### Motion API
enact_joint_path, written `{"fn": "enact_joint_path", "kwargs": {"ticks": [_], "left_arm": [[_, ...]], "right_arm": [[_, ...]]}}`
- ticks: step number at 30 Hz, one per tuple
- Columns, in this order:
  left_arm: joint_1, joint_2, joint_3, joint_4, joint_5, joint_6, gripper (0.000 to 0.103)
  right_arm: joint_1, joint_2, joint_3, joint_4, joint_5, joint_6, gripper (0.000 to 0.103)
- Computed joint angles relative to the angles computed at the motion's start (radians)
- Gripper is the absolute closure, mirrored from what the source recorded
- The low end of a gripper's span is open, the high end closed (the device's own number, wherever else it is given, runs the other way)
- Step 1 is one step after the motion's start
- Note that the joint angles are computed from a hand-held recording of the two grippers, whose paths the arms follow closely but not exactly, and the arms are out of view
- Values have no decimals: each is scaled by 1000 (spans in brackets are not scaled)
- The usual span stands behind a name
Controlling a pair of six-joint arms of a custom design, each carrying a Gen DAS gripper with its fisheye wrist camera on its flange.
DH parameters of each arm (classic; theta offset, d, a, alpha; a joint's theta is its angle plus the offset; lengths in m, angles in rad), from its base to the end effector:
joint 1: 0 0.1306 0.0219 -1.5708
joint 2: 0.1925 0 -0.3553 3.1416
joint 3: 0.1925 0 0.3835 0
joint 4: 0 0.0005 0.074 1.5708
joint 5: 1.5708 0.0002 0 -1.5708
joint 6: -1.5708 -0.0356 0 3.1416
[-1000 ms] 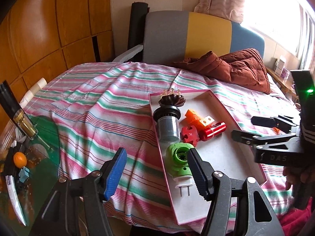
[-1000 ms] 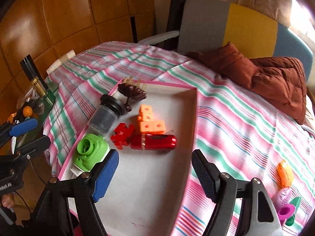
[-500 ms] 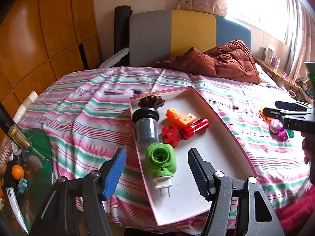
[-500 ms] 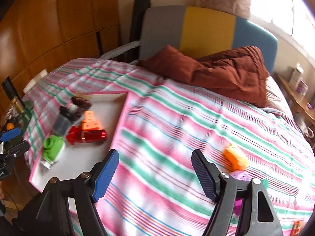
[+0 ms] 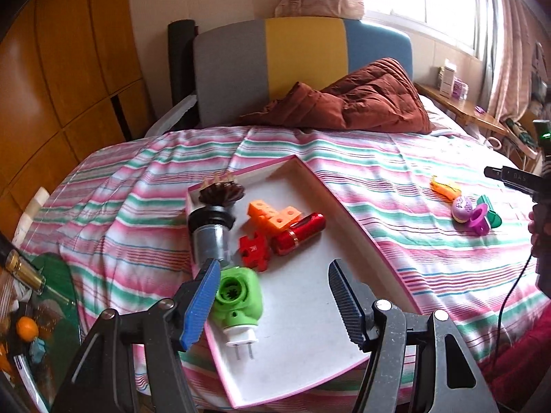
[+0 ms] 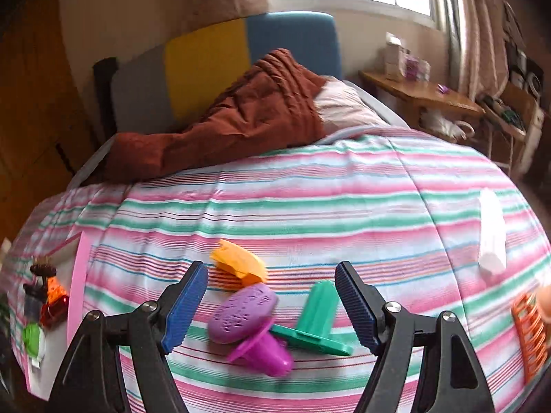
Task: Organize rigid objects
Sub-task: 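Move the left tool to the yellow comb piece while the right tool returns to the toys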
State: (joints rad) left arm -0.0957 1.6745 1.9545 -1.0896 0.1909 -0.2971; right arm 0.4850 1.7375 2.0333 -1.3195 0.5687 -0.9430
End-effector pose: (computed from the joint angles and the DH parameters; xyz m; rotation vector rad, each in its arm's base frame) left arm 0.5659 -0.0616 0.4974 0.5501 2.3005 -0.1301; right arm 0.5113 0.2472 0.4861 0.7266 2.2620 -0.0880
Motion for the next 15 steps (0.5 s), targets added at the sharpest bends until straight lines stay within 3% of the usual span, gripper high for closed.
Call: {"fn": "enact_joint_path", "kwargs": {"ticks": [1,6,10,15], "left_arm": [[-8,4,5,-2,-4,-2,37],[-43,26,33,-22,-2,-7,37],[-69,42,54,-36,5,-18,37],[-104,73,93,-64,6,-32,37]], "right_arm": [[-13,-8,-9,-24,-11,-49,26],[-40,-76,-95,28,-12,-160,26],[-43,-72,-88,-22,-10,-210,26],[-47,-95,-120,-6,-16,-242,26]]}}
